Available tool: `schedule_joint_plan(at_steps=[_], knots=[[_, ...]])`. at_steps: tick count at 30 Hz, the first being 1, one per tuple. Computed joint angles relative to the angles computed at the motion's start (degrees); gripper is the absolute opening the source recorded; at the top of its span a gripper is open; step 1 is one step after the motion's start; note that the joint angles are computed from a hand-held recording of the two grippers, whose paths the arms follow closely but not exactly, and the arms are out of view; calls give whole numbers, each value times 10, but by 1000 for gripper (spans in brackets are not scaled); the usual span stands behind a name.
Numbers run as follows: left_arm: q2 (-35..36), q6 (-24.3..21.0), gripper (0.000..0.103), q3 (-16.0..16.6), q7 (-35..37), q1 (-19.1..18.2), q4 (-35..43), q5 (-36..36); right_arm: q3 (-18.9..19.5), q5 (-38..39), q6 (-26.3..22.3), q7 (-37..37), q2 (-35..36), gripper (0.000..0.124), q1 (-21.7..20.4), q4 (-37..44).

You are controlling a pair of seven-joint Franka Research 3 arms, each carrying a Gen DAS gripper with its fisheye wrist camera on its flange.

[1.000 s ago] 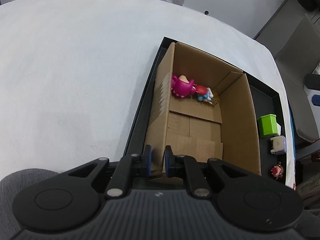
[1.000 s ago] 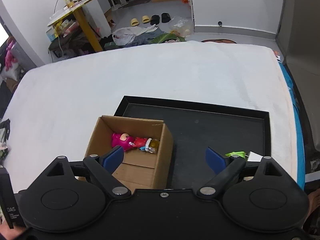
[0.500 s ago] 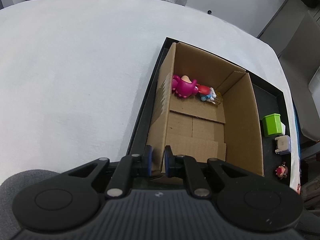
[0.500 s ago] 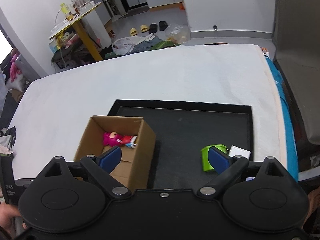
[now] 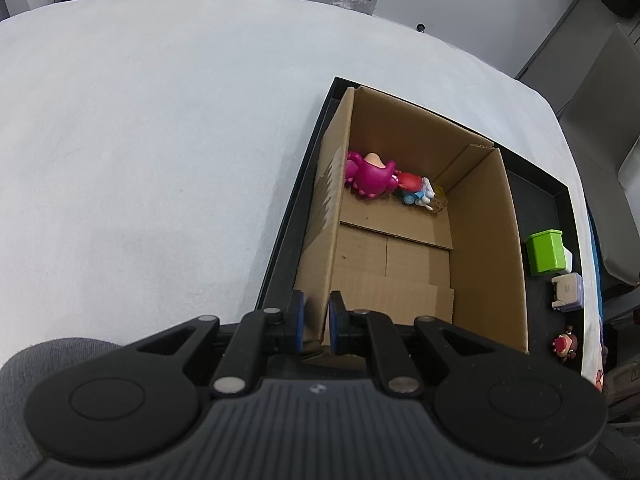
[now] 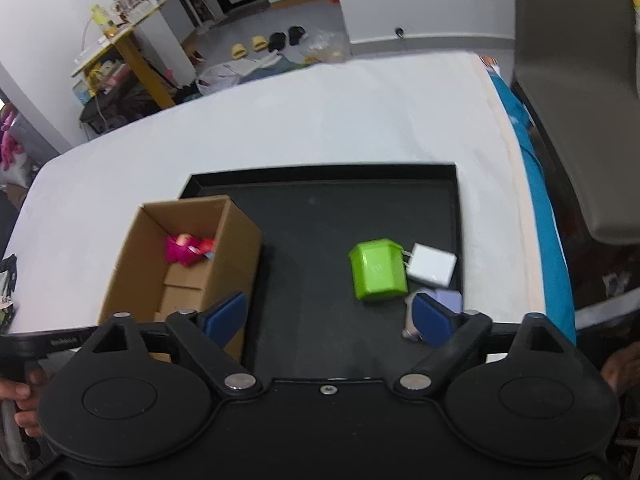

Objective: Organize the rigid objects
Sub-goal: 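Move the right tool back over the tray toward the small doll, then close the right tool on the brown-haired doll with pink bow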

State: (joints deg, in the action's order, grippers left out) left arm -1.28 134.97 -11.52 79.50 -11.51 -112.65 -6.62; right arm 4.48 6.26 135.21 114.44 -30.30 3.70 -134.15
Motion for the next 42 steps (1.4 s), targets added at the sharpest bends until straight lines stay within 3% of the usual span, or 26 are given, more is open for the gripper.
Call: schedule_joint_plan(at_steps=[16, 24, 27, 42], knots=[[-3, 11, 11, 0, -15, 0, -10, 1, -23, 58, -42, 2, -35, 42, -1, -51], [-6, 11, 11, 1, -12, 0, -13, -4, -17, 48, -73, 18, -18, 43, -12, -52], [-6, 12, 11, 2, -12, 0, -13, -5, -8, 28, -74, 28, -13, 51, -17, -52], [-3, 11, 11, 3, 3, 3, -13, -25, -3, -25, -97, 66, 52, 52, -11, -40]])
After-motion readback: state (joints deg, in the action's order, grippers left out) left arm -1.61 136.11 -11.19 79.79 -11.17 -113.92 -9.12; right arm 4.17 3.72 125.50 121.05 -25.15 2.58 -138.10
